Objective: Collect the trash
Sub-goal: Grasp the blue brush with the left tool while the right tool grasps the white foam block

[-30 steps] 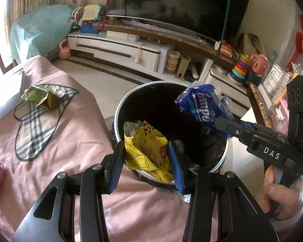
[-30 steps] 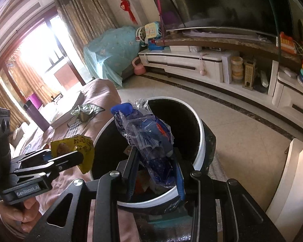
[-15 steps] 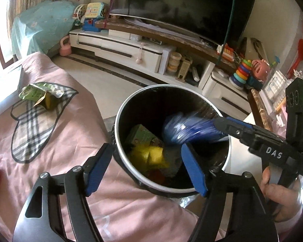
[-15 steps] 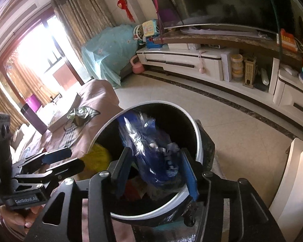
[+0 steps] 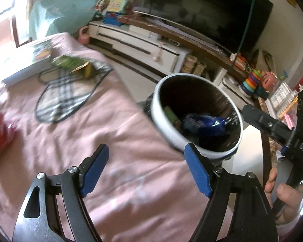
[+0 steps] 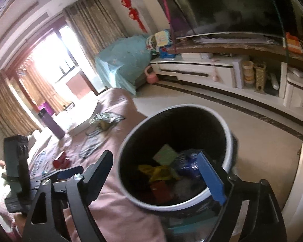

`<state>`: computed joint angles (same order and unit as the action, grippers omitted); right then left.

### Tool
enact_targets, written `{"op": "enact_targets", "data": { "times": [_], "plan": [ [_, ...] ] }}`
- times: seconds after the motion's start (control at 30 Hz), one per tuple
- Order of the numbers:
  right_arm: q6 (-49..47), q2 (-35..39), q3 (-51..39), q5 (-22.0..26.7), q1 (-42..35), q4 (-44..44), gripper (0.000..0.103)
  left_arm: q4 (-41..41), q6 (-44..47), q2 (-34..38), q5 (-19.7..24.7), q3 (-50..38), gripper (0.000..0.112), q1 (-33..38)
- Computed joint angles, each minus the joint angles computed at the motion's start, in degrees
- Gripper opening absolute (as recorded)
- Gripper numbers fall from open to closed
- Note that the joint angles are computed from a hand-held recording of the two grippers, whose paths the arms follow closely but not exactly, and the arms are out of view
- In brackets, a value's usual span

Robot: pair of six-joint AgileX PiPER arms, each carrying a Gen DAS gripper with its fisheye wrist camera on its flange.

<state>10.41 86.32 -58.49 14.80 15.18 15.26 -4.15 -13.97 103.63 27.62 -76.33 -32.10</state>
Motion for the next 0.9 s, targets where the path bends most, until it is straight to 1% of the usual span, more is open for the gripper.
{"op": "enact_targets", "data": {
  "times": [0.17,0.27,0.53,0.7,0.9],
  "plan": [
    [4.4,0.6,0.4,-1.8,4.8,-2.7,0.090,0.4,-1.2,-5.2,-2.7,8.3,0.079,2.7],
    [8.8,1.6,-0.1,-2.0,7.4,-6.5,0.091,-0.2,-0.8,-7.8,-3.7,12.1,0.079,4.4],
    [9.0,5.2,-1.9,-2.9,13.6,-4.9,0.091,-0.6,-0.1,-15.2,-5.8,21.8,0.079,10.0],
    [10.1,8.5,-4.6,-2.8,17.4,-5.5,0.091,-2.7,2.7,-18.4,-6.7,26.4,0.079,14.4],
    [11.0,12.9,-9.2,-1.3,21.0,-6.7,0.091,-7.7,8.8,-21.2,-7.1,30.6,0.079,20.9]
  ]
}}
